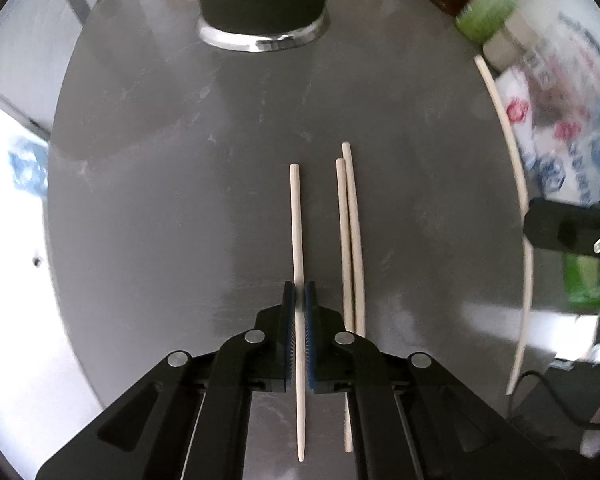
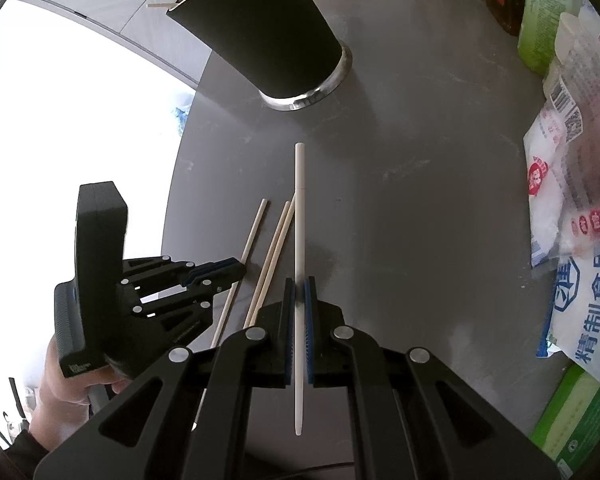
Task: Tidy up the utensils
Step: 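Lift both pinched chopsticks upright and carry them toward the black holder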
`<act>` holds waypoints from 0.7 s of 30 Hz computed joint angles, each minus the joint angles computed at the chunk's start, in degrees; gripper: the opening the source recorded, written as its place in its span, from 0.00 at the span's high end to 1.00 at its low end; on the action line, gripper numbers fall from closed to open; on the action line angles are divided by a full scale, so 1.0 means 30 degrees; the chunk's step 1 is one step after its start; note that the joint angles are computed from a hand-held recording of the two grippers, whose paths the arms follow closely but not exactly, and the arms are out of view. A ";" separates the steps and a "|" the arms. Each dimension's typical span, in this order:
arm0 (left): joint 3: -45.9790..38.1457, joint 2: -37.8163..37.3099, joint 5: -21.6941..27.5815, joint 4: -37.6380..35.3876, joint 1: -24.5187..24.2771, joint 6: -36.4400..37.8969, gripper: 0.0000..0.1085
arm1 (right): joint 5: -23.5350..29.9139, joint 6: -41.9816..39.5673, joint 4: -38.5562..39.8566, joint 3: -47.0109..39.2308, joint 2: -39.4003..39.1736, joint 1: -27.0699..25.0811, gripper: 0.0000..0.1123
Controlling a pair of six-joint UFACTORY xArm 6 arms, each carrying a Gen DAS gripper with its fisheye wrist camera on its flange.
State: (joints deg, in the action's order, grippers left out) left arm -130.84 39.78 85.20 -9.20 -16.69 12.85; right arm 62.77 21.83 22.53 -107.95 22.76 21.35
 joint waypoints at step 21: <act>-0.3334 -0.0804 -0.3190 -0.2196 0.0005 0.0252 0.97 | -0.2613 -0.2652 0.1920 -0.2226 0.0880 -0.0087 0.96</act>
State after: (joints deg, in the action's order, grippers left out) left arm -140.84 37.37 75.63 -15.79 -16.67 13.60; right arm 54.94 13.88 28.29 -114.62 25.40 21.09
